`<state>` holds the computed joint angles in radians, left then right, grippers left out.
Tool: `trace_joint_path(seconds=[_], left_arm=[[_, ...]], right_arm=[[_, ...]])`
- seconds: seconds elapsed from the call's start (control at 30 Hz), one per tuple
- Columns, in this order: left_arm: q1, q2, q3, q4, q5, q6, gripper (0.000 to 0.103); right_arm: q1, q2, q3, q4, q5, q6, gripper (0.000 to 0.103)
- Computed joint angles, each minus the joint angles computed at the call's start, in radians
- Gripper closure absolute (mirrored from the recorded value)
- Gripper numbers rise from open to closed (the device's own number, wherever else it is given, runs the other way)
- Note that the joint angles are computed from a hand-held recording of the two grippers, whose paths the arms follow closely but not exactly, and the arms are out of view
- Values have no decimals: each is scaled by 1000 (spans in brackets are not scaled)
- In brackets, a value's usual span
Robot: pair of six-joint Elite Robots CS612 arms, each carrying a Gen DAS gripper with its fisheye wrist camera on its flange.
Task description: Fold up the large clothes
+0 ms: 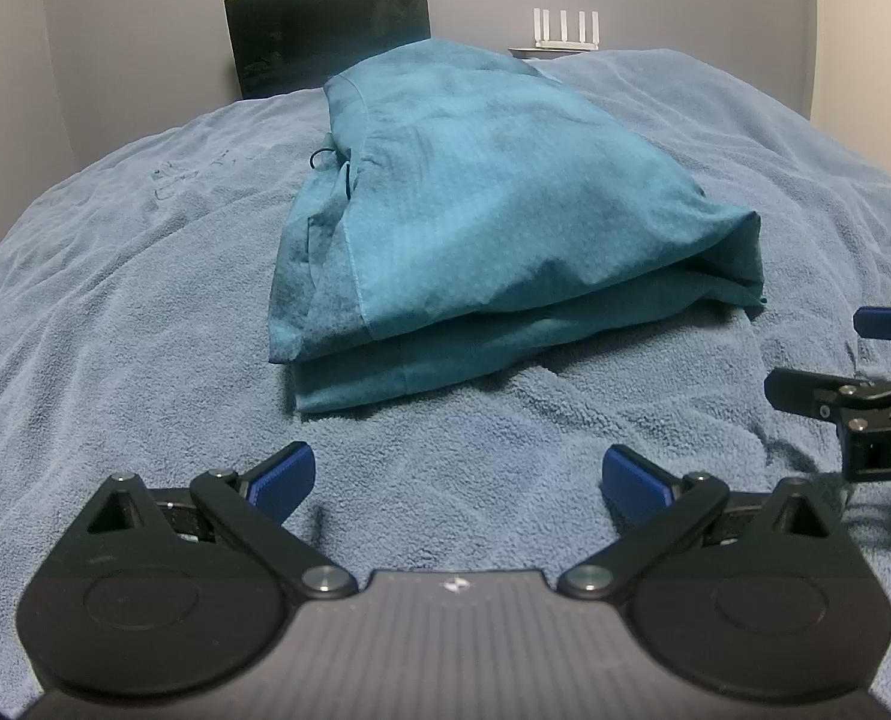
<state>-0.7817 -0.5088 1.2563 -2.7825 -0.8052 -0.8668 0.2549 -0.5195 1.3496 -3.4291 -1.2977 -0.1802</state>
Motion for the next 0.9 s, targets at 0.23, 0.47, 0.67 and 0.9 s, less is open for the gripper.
trace_joint_path(seconds=[0.23, 0.47, 0.67, 0.9], left_arm=[[0, 0, -1, 2, -1, -2, 0], [0, 1, -1, -1, 0, -1, 0], [0, 1, -2, 0, -1, -2, 0], [0, 2, 3, -28, -5, 12, 0]], right_arm=[[0, 0, 0, 4, 0, -1, 0], [0, 0, 0, 4, -2, 0, 0], [0, 0, -1, 9, -1, -3, 0], [-2, 0, -2, 13, 1, -6, 0]])
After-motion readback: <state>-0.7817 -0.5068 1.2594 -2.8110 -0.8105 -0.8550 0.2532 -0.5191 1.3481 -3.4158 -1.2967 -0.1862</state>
